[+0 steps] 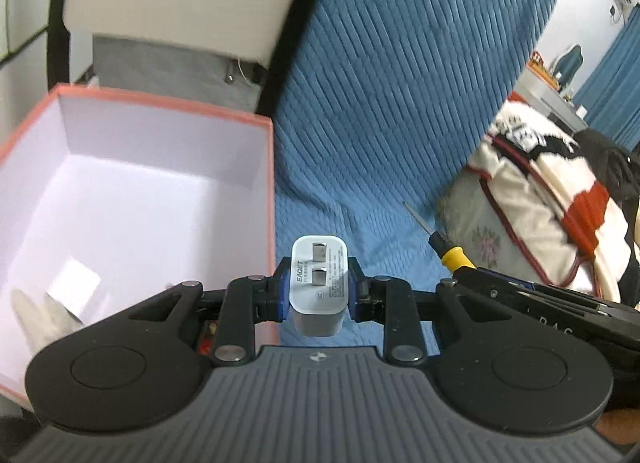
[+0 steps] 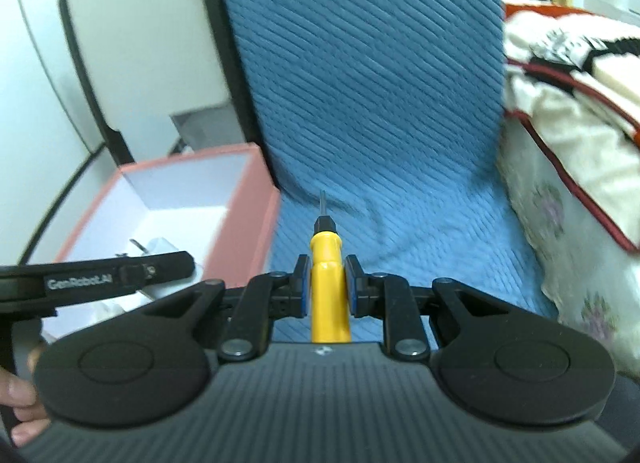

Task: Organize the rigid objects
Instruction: 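Carry the charger and screwdriver over the pink box, then open both tools to drop the charger and screwdriver into the box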

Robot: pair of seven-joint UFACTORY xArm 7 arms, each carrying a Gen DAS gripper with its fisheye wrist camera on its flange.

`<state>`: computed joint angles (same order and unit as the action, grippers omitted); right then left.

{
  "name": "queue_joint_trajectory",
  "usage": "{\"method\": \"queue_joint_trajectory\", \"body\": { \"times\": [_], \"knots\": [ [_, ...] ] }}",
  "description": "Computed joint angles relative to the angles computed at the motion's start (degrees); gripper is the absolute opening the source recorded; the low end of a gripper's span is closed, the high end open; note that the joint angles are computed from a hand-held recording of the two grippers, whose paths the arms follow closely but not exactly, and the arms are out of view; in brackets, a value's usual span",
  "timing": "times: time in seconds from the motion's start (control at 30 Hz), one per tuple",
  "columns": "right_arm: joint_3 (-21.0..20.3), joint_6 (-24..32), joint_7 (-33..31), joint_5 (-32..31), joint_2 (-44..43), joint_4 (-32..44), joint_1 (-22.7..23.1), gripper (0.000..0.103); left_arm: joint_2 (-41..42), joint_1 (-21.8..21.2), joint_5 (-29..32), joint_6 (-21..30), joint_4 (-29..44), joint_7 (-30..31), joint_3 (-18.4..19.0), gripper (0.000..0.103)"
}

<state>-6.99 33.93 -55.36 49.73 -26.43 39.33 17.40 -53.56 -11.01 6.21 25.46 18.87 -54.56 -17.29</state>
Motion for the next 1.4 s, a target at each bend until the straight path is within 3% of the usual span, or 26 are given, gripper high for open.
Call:
{"method": "queue_joint_trajectory", "body": {
  "times": [0.4,0.73,1.03,1.4],
  "knots": [
    [4.74,-1.43,2.99,2.98,-0.98,3.61,7.23,0.022,-15.41,5.58,0.37,11.43,-0.58,10.92,9.11,0.031],
    [9.59,-3.34,7.11,2.25,3.07,3.96,12.44,0.022,-24.93,13.15,-2.03,18.41,-7.04,19.84,15.68,0.031],
    [12.59,-4.68,10.55,-1.07,8.39,2.01,13.82,0.022,-26.94,17.8,-4.28,21.19,-13.57,25.87,18.9,0.031],
    [13.98,-5.04,13.04,-3.61,10.45,1.26,13.69,0.023,-26.77,19.07,-7.24,20.74,-16.03,28.95,19.19,0.033]
  ]
}}
